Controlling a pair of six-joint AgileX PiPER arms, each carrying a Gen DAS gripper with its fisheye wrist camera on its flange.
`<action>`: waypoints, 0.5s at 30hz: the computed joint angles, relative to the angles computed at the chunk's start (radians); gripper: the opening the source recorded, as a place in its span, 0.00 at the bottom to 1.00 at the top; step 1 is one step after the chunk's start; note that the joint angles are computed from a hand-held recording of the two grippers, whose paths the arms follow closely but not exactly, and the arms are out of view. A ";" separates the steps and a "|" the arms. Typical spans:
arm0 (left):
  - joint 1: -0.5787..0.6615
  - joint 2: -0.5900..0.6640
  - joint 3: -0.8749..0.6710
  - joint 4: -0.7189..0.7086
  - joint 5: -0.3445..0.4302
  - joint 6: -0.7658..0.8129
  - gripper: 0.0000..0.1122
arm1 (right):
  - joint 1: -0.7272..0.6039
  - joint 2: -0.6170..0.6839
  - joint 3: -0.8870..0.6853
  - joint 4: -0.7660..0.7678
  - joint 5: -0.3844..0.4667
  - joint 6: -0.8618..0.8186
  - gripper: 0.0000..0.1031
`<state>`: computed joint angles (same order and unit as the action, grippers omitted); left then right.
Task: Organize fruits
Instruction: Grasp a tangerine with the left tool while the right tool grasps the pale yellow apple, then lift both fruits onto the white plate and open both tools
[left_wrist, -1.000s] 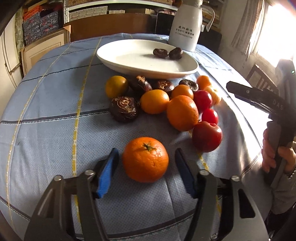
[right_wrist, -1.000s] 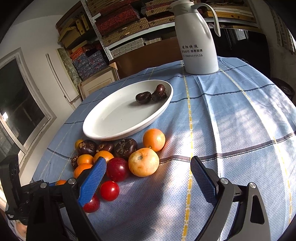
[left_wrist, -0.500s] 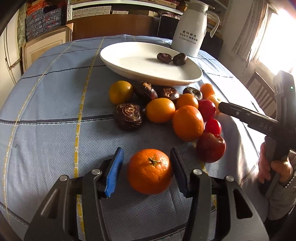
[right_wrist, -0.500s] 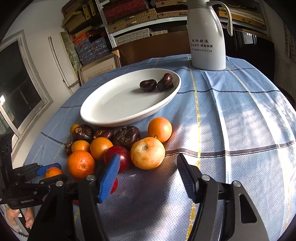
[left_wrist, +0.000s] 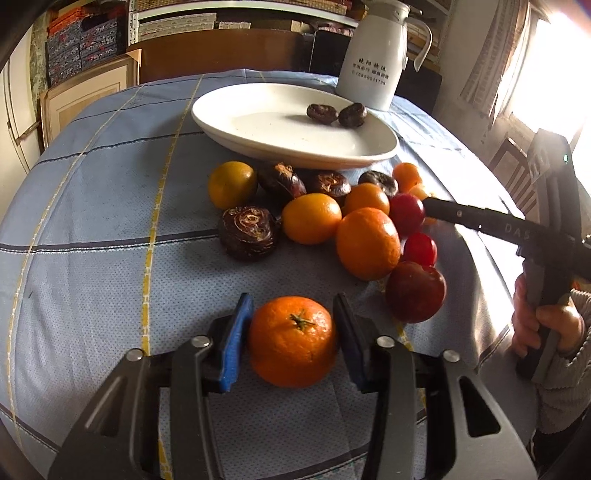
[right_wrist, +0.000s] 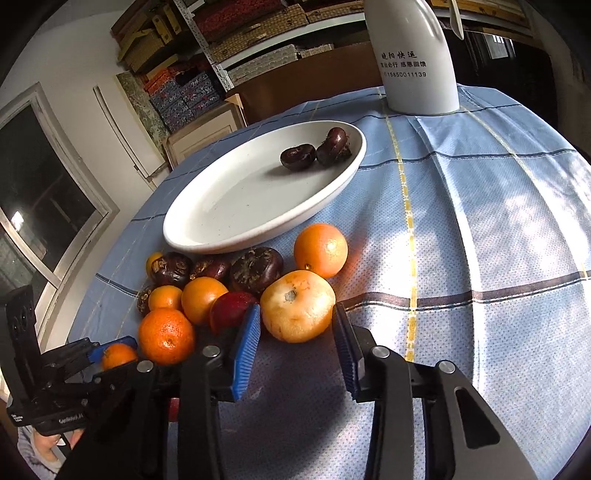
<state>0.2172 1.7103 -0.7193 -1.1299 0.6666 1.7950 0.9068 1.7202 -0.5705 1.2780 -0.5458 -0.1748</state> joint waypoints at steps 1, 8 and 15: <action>0.008 0.002 -0.002 -0.005 0.009 0.002 0.39 | 0.003 -0.005 0.007 -0.013 -0.006 0.018 0.38; 0.059 0.000 -0.009 -0.041 0.074 0.033 0.39 | 0.032 -0.046 0.072 -0.075 -0.086 0.146 0.38; -0.036 -0.018 -0.154 -0.007 0.087 -0.156 0.39 | -0.040 -0.111 0.012 -0.087 -0.038 0.047 0.38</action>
<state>0.1809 1.6927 -0.8737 -1.1370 0.7533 1.6387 0.8667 1.6091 -0.5583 1.1912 -0.5843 -0.1276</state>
